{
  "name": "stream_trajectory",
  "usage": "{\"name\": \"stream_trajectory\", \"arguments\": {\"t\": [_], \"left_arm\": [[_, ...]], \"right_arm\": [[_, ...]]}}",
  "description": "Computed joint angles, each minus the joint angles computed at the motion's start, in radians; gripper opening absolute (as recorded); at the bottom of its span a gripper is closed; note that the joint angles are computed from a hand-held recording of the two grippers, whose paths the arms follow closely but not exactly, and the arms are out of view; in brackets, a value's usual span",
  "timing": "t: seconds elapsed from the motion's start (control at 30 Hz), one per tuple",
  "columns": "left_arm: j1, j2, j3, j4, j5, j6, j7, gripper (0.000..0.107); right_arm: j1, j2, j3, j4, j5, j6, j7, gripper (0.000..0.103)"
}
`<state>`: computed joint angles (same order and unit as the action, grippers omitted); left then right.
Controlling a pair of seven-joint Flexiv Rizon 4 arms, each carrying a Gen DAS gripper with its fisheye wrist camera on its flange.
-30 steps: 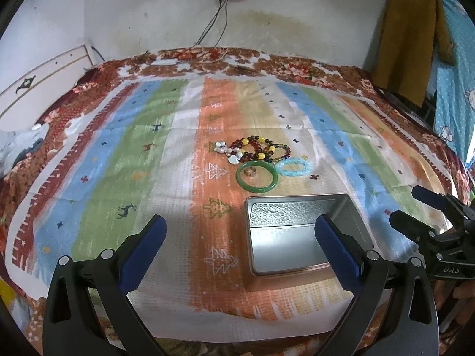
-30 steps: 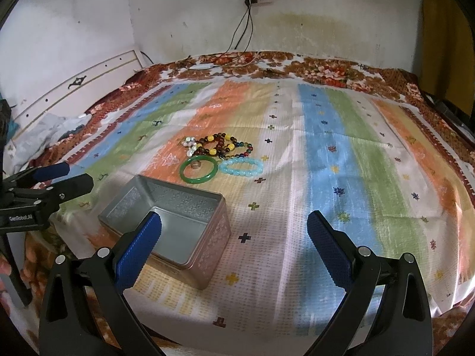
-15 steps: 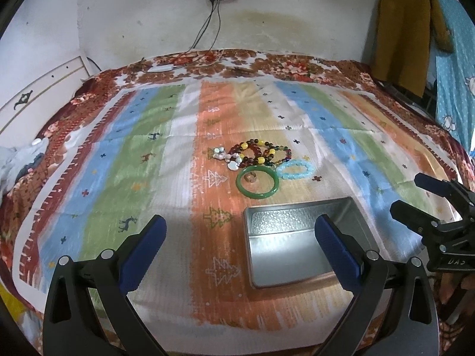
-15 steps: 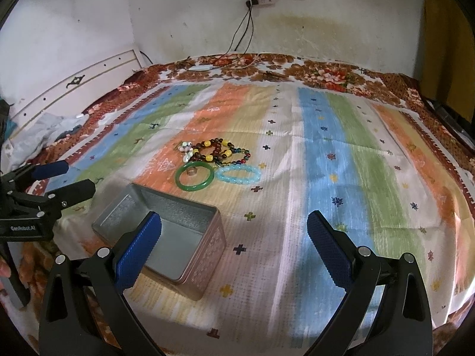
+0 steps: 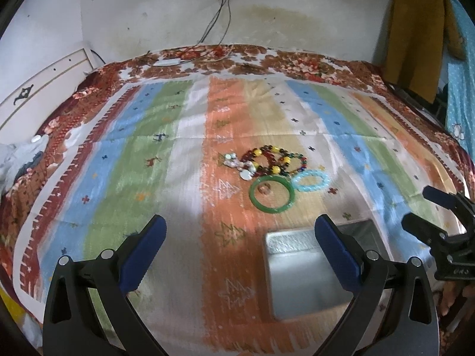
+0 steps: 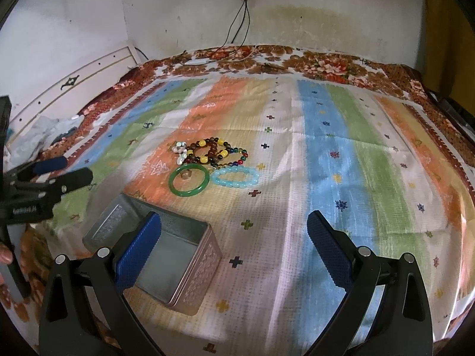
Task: Organize jewelry
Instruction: 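Move both tools toward the jewelry pile beside the silver tin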
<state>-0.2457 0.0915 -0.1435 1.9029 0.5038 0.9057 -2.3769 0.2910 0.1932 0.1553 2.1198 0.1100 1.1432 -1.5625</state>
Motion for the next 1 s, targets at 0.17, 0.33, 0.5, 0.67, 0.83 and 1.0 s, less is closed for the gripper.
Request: {"name": "stream_trajectory", "arguments": {"t": [0.17,0.33,0.5,0.67,0.83,1.0], "left_arm": [[0.009,-0.036,0.015,-0.031,-0.036,-0.017,0.035,0.097],[0.016,-0.056,0.045,-0.025,-0.102,0.012,0.06,0.097],[0.026,-0.077,0.061,-0.025,-0.162,0.038,0.084,0.097],[0.028,-0.102,0.068,-0.044,-0.172,0.043,0.083,0.097],[0.031,-0.133,0.082,-0.056,-0.226,0.051,0.115,0.097],[0.033,-0.167,0.094,-0.073,-0.282,0.054,0.154,0.097]], "right_arm": [[-0.003,-0.033,-0.002,-0.025,-0.028,0.007,-0.004,0.1],[-0.005,-0.064,-0.005,-0.061,-0.021,-0.025,-0.018,0.1],[-0.009,-0.097,-0.007,-0.108,0.008,-0.071,-0.036,0.1],[-0.016,-0.123,0.002,-0.136,0.001,-0.084,-0.038,0.1],[-0.023,-0.162,0.002,-0.179,0.005,-0.125,-0.05,0.1],[-0.032,-0.198,0.005,-0.221,0.002,-0.184,-0.062,0.1]]}}
